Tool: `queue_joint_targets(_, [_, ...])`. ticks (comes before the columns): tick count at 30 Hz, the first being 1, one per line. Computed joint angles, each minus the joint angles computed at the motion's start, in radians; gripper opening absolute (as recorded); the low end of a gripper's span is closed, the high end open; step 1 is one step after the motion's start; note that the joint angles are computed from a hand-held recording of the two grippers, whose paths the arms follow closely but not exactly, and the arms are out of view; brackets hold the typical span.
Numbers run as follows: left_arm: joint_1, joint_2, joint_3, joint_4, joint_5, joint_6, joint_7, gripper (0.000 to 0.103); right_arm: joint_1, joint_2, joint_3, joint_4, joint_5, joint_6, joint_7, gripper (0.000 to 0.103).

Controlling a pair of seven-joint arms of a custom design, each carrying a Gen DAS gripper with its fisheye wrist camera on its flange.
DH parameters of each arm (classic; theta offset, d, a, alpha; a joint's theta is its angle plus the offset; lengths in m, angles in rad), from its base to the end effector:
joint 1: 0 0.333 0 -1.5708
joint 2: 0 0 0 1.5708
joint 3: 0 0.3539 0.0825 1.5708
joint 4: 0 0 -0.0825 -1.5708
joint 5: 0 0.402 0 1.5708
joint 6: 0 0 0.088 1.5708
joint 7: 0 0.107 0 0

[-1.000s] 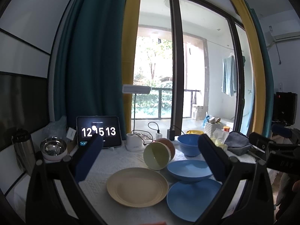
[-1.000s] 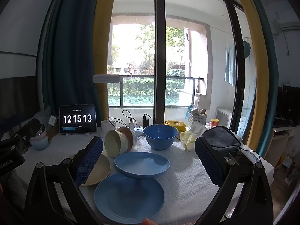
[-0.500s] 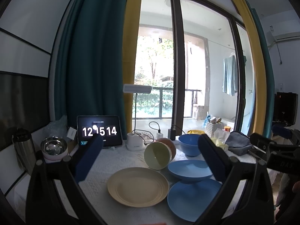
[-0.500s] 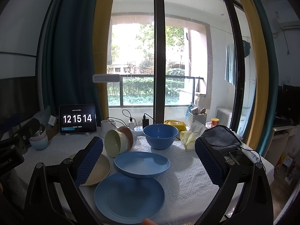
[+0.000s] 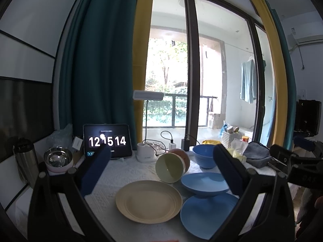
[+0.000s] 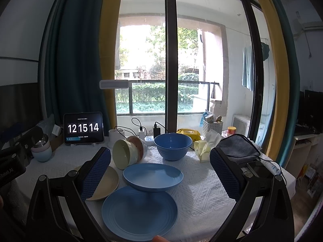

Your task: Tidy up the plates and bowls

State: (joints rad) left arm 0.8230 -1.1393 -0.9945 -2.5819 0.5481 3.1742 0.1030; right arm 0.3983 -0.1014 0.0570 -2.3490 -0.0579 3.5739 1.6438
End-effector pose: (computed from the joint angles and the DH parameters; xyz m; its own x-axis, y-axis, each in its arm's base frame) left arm 0.3764 -0.2332 0.5422 0.3252 -0.9442 0.0516 -0.0653 -0.0768 -0.9949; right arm 0.4780 0.2434 0.5652 0.4560 -0.8898 -0.0199 -0.2250 -0.0936 -0.9698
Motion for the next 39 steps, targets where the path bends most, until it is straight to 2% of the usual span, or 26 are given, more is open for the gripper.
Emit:
queue_joint_targets(12, [0.003, 0.001, 0.000, 0.004, -0.002, -0.001, 0.003, 0.102, 0.001, 0.001, -0.001, 0.001, -0.003, -0.004, 0.004, 0.101])
queue_joint_targets(20, [0.006, 0.045, -0.014, 0.029, 0.004, -0.013, 0.011, 0.102, -0.002, 0.022, 0.005, 0.007, 0.000, -0.009, 0.010, 0.101])
queue_joint_targets(32, [0.069, 0.181, -0.097, 0.100, 0.021, -0.019, 0.027, 0.102, -0.044, 0.098, 0.011, 0.068, -0.086, -0.062, 0.093, 0.101])
queue_joint_targets(39, [0.123, 0.304, -0.161, 0.161, 0.044, -0.035, 0.058, 0.102, -0.139, 0.163, 0.061, 0.127, -0.234, -0.112, 0.236, 0.101])
